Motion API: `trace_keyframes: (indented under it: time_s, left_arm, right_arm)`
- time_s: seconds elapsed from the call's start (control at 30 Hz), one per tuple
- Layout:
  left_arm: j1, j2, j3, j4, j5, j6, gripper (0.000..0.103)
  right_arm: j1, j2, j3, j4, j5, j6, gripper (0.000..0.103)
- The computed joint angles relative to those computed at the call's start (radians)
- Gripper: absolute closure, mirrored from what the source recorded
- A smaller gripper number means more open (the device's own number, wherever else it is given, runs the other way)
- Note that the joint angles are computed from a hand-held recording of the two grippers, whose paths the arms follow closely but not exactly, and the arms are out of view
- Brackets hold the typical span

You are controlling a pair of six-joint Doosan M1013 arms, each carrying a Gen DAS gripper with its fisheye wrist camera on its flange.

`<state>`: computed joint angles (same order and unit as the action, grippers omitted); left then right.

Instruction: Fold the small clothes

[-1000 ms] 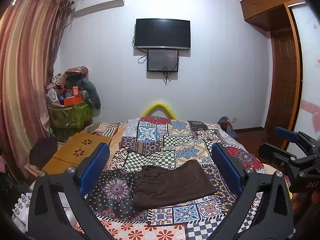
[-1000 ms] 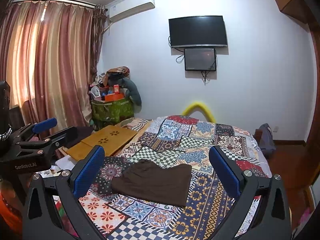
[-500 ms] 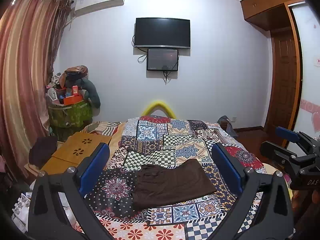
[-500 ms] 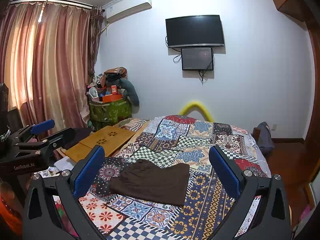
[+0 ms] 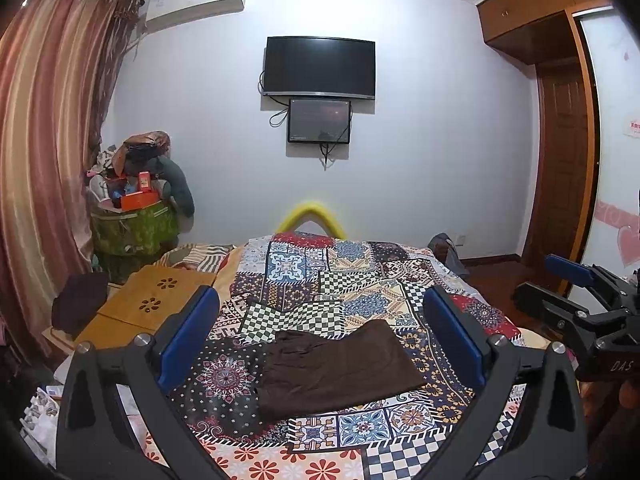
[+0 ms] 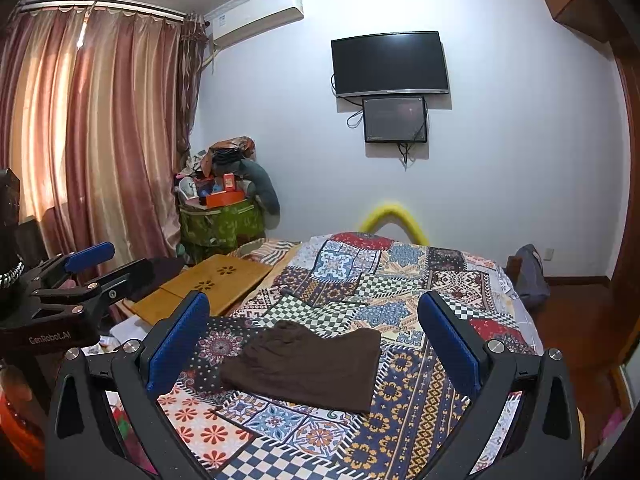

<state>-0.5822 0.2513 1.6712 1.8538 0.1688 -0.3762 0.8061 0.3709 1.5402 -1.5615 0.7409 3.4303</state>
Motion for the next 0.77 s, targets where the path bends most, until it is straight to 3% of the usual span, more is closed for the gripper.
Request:
trace_keyframes:
  time_s: [0.63, 0.77]
  left_arm:
    - [0.006, 0.0, -0.003, 0.018, -0.036, -0.011, 0.0]
    - [0.004, 0.001, -0.005, -0.03, -0.028, 0.04, 0.0]
  right_arm:
    - [-0.002, 0.001, -0.004, 0.013, -0.003, -0.015, 0.0]
    - [-0.003, 0.001, -0.004, 0.016, -0.003, -0.015, 0.0]
